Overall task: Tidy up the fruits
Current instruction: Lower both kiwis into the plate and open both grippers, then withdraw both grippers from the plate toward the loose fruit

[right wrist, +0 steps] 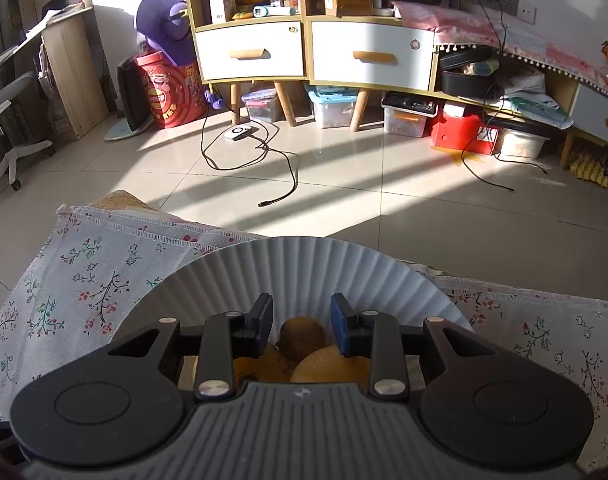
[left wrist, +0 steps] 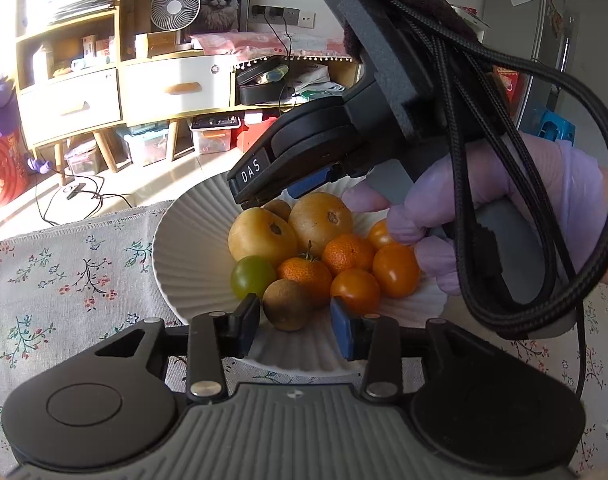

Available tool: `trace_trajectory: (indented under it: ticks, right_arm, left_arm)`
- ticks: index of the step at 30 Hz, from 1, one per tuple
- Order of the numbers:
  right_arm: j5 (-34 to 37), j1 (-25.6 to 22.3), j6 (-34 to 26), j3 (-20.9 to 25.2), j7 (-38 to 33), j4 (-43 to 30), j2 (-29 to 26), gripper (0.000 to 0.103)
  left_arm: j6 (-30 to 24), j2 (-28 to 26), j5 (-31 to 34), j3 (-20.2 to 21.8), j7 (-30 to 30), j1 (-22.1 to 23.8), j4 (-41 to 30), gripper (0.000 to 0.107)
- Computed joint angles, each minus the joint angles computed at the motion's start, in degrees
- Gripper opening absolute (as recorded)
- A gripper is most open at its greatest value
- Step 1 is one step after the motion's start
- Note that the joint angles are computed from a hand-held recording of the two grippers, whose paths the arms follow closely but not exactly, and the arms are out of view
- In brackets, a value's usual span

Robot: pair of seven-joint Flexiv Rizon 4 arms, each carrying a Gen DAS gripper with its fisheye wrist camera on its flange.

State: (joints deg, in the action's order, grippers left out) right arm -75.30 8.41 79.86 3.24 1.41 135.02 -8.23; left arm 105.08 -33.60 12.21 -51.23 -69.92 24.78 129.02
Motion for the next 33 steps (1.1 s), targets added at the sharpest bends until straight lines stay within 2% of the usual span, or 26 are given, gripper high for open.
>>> trace_trajectory:
  ticks: [3, 13, 15, 23, 29, 33]
  right_arm:
    - [-0.32, -0.22, -0.15, 0.12, 0.42, 0.45, 0.87, 0.043]
    - [-0.23, -1.76, -0.88, 1.70, 0.12, 3.02, 5.91, 0.070]
    - [0.84, -1.97, -1.58, 2.22, -0.88, 3.66, 7.00, 0.071]
    - [3.00, -3.33, -2.41, 3.87, -0.47, 6.92, 11.51, 0.079]
    - [8.86, -3.00, -4.01, 6.00, -3.61, 9.46, 15.22, 0.083]
    - [12.24, -2.84, -4.59, 7.49, -5.71, 11.10, 17.87, 0.086]
  left_arm:
    - [-0.84, 0.59, 0.08, -0.99, 0.40, 1.01, 0.38, 0.050]
    - [-1.46, 4.12, -1.04, -2.78, 0.36, 3.21, 2.89, 0.068]
    - [-1.16, 5.04, -1.10, -3.06, 0.00, 3.62, 3.50, 0.073]
    - [-1.49, 8.47, -1.33, -6.59, -1.87, 7.40, 5.81, 0.081]
    - [-2.33, 11.48, -1.74, -10.20, -3.61, 11.30, 7.87, 0.083]
    - [-2.16, 13.41, -1.85, -12.49, -4.55, 13.98, 9.52, 0.088]
